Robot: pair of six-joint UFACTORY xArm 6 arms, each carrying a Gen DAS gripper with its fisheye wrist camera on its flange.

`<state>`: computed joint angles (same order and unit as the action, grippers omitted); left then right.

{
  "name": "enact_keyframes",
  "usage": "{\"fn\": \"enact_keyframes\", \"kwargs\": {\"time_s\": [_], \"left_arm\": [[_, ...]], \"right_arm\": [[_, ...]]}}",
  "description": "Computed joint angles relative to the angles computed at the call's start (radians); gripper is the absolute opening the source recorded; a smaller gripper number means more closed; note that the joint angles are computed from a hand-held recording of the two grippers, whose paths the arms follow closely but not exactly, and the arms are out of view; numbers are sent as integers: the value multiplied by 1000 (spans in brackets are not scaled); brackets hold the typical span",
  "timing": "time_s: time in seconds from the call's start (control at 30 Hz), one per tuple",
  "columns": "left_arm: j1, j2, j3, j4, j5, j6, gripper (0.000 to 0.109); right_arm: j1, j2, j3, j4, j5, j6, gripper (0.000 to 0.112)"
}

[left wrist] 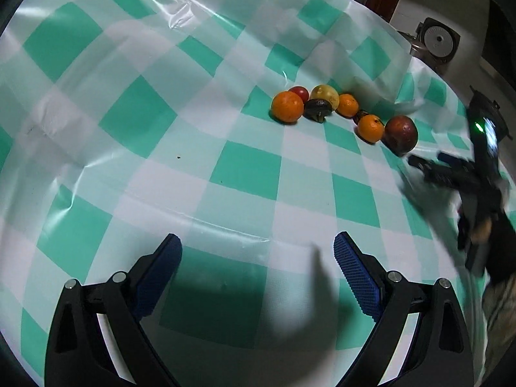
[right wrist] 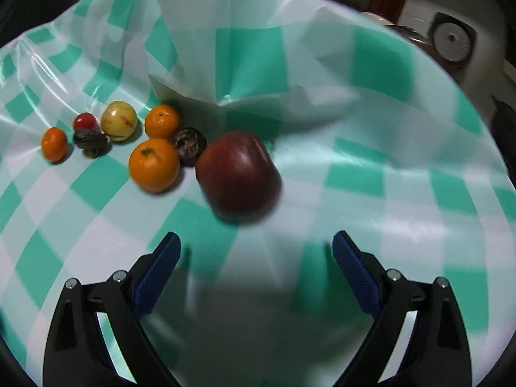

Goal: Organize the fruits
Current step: 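Grasp the red apple with the right tool while the left tool grasps a mandarin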

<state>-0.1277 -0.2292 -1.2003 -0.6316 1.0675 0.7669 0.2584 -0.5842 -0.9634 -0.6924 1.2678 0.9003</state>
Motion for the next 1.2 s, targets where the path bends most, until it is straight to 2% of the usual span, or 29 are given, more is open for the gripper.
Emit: {"fn": "enact_keyframes", "kwargs": {"time_s": [0.17, 0.27, 0.33, 0.37, 0.43, 0.47, 0.6, 0.7, 0.77, 0.83, 0.97, 1.0, 1.07, 1.1, 1.13, 1.2], "left_arm": [[3, 1, 4, -15, -1, 16, 92], [-1, -1, 8, -12, -7, 13, 92], [-10, -3, 12, 3, -18, 7, 92], [-13, -4, 13, 7, -21, 5, 92], [-19, -8, 17, 19, -28, 1, 92], [-22, -8, 18, 23, -31, 0, 92], [-22, -10, 21, 26, -34, -1, 92], [-28, -9, 21, 36, -40, 2, 92], [-49, 10, -2, 75, -39, -2, 92], [-78, 67, -71, 101, -14, 2, 92], [-185, 192, -192, 157, -149, -40, 91], [-209, 224, -223, 184, -175, -48, 83], [-255, 314, -315, 244, -199, -88, 70], [-266, 345, -352, 262, -188, -107, 68], [-278, 388, -405, 283, -170, -137, 62], [-295, 434, -454, 319, -174, -184, 60]], "right_arm": [[-75, 125, -76, -11, -12, -112, 95], [-132, 154, -82, 19, -58, -146, 94], [-169, 156, -69, 41, -120, -153, 93], [-182, 156, -64, 54, -143, -151, 90], [-209, 148, -42, 89, -214, -155, 74], [-220, 142, -30, 119, -254, -171, 59], [-196, 103, -8, 174, -268, -90, 59], [-73, -26, 65, 154, -263, 105, 59], [35, -97, 103, 118, -227, 240, 59], [180, -157, 126, 75, -153, 381, 59], [418, -175, 118, -17, -3, 601, 59], [482, -174, 103, -38, 54, 643, 59], [539, -166, 105, -67, 93, 673, 59], [537, -155, 104, -66, 90, 672, 59], [576, -152, 97, -68, 119, 699, 59], [573, -163, 115, -68, 90, 702, 59]]}}
